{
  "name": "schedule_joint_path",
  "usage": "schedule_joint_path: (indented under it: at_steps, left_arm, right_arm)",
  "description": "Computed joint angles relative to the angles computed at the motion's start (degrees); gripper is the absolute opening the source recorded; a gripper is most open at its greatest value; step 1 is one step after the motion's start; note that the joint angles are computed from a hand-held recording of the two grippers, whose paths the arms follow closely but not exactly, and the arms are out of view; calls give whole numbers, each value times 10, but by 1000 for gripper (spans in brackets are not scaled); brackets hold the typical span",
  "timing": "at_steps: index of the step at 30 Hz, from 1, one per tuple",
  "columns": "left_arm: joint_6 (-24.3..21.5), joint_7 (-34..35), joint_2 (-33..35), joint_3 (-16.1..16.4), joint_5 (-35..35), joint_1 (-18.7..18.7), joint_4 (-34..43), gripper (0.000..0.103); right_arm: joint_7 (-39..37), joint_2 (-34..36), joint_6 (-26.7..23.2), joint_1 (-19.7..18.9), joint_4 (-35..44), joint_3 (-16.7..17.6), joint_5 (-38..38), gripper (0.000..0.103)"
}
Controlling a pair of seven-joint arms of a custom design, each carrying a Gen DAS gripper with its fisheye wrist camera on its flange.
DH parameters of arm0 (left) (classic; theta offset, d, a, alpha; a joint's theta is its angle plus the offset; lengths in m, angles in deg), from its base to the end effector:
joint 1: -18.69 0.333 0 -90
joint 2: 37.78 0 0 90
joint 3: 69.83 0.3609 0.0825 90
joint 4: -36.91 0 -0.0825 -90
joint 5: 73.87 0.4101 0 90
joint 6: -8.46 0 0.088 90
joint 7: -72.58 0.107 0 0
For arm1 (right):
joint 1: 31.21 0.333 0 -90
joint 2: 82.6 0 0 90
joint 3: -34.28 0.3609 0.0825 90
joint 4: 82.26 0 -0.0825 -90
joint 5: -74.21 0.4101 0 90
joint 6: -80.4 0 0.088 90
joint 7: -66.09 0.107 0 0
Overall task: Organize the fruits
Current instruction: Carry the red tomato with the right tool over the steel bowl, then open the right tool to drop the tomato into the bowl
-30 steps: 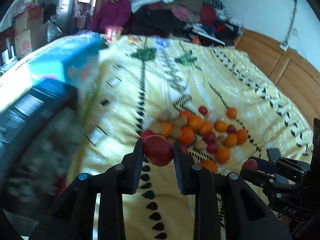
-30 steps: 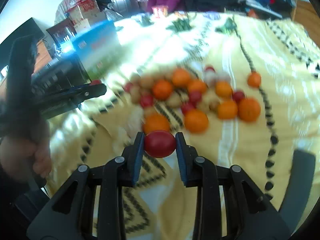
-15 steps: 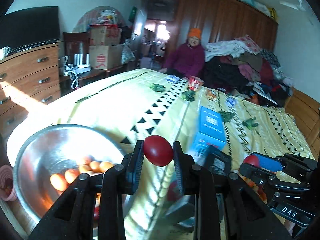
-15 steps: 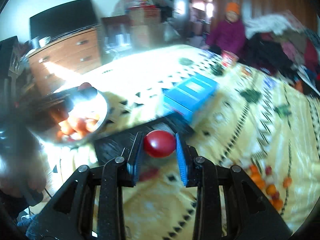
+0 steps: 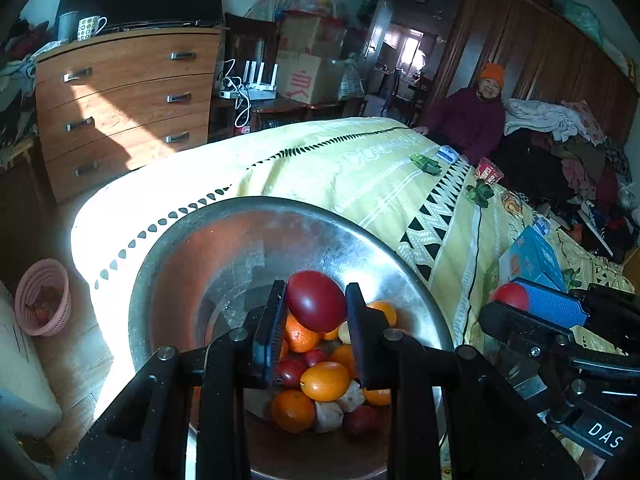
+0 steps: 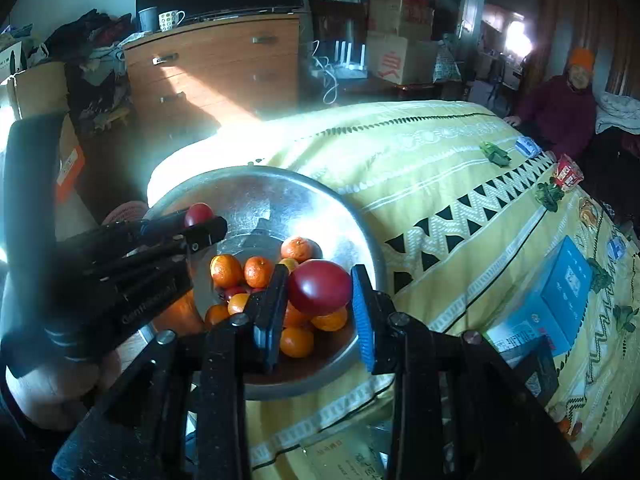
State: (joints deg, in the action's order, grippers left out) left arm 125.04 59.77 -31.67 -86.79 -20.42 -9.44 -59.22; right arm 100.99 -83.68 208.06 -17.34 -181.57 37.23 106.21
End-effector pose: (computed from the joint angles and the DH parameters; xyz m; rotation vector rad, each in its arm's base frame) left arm 0.5007 -0.4242 0.6186 -2.1643 1.0290 -0.7946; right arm 0.5918 0.1964 0.6730 -2.3525 0.6580 -0.2851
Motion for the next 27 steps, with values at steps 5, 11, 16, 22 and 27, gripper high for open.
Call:
schedule_joint_path:
  at_steps: [5, 11, 16, 22, 27]
  left_arm:
    - [30, -6, -16, 3, -15, 13, -33, 29]
    - [54, -9, -25, 2, -24, 24, -53, 29]
    - [66, -11, -29, 2, -30, 31, -64, 29]
    - [75, -11, -30, 2, -43, 38, -72, 29]
    - [78, -9, -28, 2, -47, 39, -73, 29]
  right_arm:
    - [35, 13, -9, 11, 5, 9, -37, 32]
    - [66, 21, -12, 18, 8, 11, -59, 32]
    - [79, 27, -15, 22, 12, 12, -66, 32]
    - [86, 33, -19, 24, 16, 12, -69, 32]
    - [91, 38, -28, 25, 21, 12, -70, 32]
